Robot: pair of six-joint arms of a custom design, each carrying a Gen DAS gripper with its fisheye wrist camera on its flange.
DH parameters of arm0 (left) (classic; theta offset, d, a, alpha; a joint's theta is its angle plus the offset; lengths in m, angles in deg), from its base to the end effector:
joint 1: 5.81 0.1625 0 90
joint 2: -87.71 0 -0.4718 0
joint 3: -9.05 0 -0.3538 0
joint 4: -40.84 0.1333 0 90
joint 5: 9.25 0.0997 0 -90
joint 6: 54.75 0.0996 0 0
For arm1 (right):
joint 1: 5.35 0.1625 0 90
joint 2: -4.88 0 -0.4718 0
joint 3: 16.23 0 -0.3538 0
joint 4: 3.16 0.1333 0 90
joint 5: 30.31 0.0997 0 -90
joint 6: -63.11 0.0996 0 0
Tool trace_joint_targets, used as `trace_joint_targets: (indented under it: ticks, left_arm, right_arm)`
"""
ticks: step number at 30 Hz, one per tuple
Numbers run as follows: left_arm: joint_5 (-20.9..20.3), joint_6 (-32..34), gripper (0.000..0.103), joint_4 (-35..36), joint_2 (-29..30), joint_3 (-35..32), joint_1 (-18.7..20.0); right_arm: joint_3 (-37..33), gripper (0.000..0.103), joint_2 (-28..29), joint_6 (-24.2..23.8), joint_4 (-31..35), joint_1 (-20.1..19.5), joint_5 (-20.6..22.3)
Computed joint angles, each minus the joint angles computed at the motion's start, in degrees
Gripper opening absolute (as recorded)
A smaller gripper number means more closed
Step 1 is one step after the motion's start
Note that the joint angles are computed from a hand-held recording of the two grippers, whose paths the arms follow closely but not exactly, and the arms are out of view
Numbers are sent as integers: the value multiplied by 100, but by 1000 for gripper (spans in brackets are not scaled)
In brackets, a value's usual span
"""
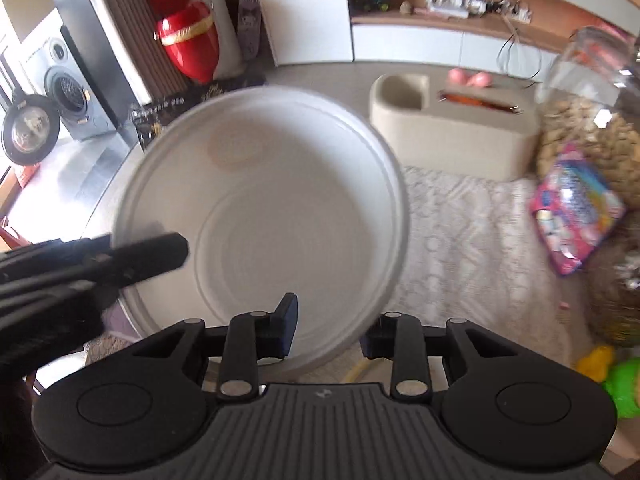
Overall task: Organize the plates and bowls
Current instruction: 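Carry the white bowl with the left tool and lower it into the blue bowl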
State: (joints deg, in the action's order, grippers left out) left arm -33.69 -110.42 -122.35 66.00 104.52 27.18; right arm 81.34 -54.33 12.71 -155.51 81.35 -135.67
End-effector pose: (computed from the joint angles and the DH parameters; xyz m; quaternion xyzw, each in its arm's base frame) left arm -0.4120 -0.5345 -0.0449 0.0125 0.8407 -0.4483 0.3036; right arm 0.0694 -0.6541 0.3010 0.3619 -0.8997 0.1247 0.2097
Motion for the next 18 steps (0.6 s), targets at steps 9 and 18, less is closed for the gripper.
trace_joint_targets:
  ticks: [9, 18]
  left_arm:
    - [-841, 157, 28, -700, 968, -693, -45]
    - [-1260, -173, 23, -664, 1364, -859, 92]
  right_arm:
    - [5, 31, -449, -350, -171, -781, 158]
    - [321, 32, -266, -955, -952, -1177, -69]
